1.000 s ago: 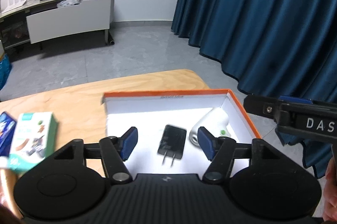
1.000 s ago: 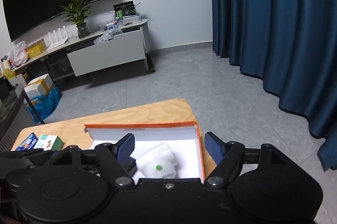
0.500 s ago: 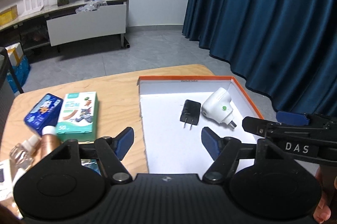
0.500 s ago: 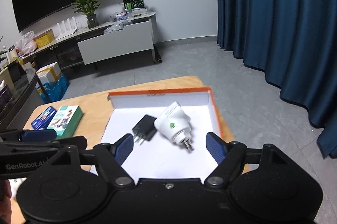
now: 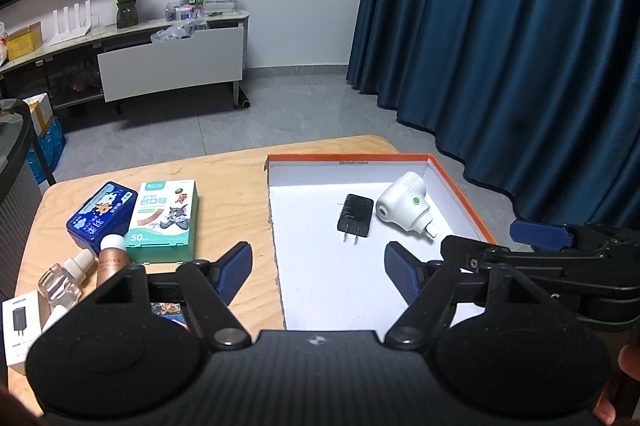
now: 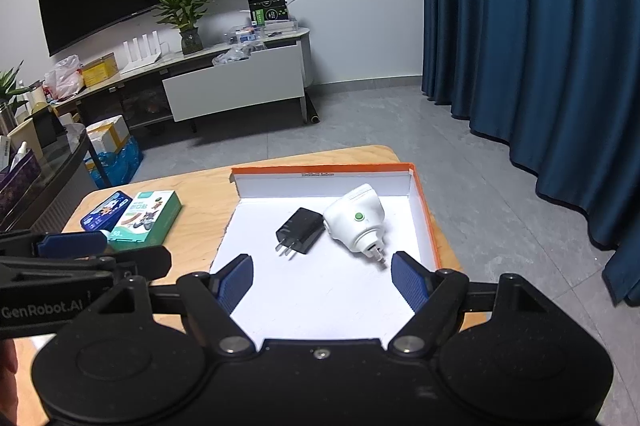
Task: Organize rigid objects
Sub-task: 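Open both tools to drop the charger and diffuser into the white box, then move both tools back toward the cluttered items on the table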
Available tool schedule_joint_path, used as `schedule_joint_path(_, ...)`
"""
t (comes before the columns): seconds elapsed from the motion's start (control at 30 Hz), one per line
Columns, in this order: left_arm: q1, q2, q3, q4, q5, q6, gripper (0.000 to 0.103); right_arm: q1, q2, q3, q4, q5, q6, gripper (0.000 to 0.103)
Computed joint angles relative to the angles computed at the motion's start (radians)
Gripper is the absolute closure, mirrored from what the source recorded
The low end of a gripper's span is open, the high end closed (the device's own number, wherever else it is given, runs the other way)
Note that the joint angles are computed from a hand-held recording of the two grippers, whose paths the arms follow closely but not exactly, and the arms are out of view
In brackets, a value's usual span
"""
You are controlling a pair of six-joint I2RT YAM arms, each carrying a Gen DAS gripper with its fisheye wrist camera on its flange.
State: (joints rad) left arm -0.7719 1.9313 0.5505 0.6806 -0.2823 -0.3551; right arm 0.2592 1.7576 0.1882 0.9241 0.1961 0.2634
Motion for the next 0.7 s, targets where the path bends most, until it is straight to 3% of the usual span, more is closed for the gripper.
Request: schedule_joint_path(0.7, 0.039, -0.095, -0.203, 0.127, -0.037, -0.022, 0.028, 0.224, 0.032, -0.002, 0.022, 0.110, 0.064, 0.013)
